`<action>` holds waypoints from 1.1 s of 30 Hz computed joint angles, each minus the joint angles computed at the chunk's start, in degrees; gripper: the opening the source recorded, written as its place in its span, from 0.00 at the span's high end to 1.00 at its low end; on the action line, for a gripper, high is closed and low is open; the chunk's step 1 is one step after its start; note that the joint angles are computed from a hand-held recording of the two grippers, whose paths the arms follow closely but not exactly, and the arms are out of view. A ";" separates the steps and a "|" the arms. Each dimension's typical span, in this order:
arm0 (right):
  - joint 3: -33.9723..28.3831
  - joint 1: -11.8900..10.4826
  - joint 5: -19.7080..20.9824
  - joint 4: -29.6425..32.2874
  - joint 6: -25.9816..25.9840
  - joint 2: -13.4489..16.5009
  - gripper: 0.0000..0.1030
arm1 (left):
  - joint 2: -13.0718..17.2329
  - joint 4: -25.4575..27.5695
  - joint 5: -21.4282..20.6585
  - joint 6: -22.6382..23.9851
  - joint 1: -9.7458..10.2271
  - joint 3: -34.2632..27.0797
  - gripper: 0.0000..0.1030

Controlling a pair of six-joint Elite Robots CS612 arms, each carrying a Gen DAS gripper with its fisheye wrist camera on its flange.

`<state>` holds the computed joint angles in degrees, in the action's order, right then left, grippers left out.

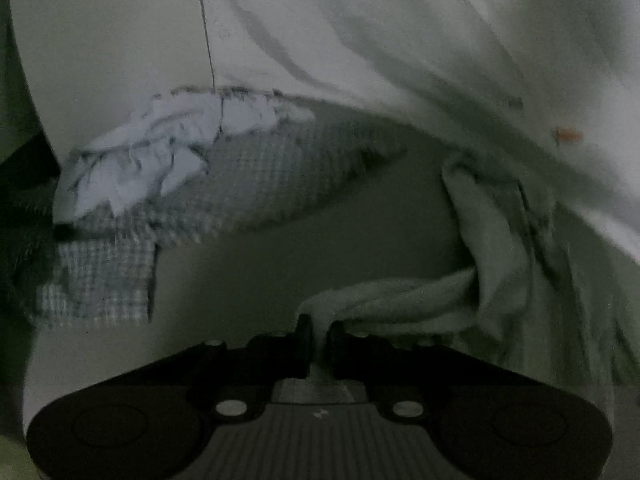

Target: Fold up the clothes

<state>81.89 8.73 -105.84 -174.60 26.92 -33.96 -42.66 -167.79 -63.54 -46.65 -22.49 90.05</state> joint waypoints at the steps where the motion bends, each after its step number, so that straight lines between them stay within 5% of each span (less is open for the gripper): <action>1: 0.09 0.28 -0.21 -0.21 0.16 -0.06 0.54 | -0.07 -1.17 -0.31 0.97 0.70 -0.04 0.91; 7: 0.89 2.36 -1.67 -1.23 2.99 -0.58 0.55 | 0.80 -5.18 3.28 10.40 3.15 -2.43 0.91; 13: 1.48 4.58 -2.48 -0.93 4.98 -0.92 0.55 | 1.95 1.29 6.41 2.57 5.17 -4.84 0.75; 15: 2.13 5.01 -1.41 -1.12 5.86 -1.21 0.55 | 1.92 2.37 5.17 3.31 5.02 -4.23 0.74; 18: 3.76 4.98 2.63 -2.10 8.86 -1.85 0.55 | 1.82 1.39 3.01 8.10 4.38 -2.65 0.62; 21: 5.25 4.58 8.35 -3.42 12.40 -2.14 0.55 | 0.94 -1.75 2.03 9.90 3.23 0.57 0.34; 28: 6.76 4.00 22.62 -4.96 15.80 -1.62 0.59 | -2.02 -9.23 -1.21 5.13 1.93 8.10 0.32; 33: 6.82 4.23 28.62 -8.20 16.80 -0.66 0.59 | -2.55 -17.52 -12.69 -3.86 3.21 11.73 0.30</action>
<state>88.71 12.96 -77.22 -182.80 43.72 -34.63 -45.21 -185.31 -76.23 -50.50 -19.28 101.78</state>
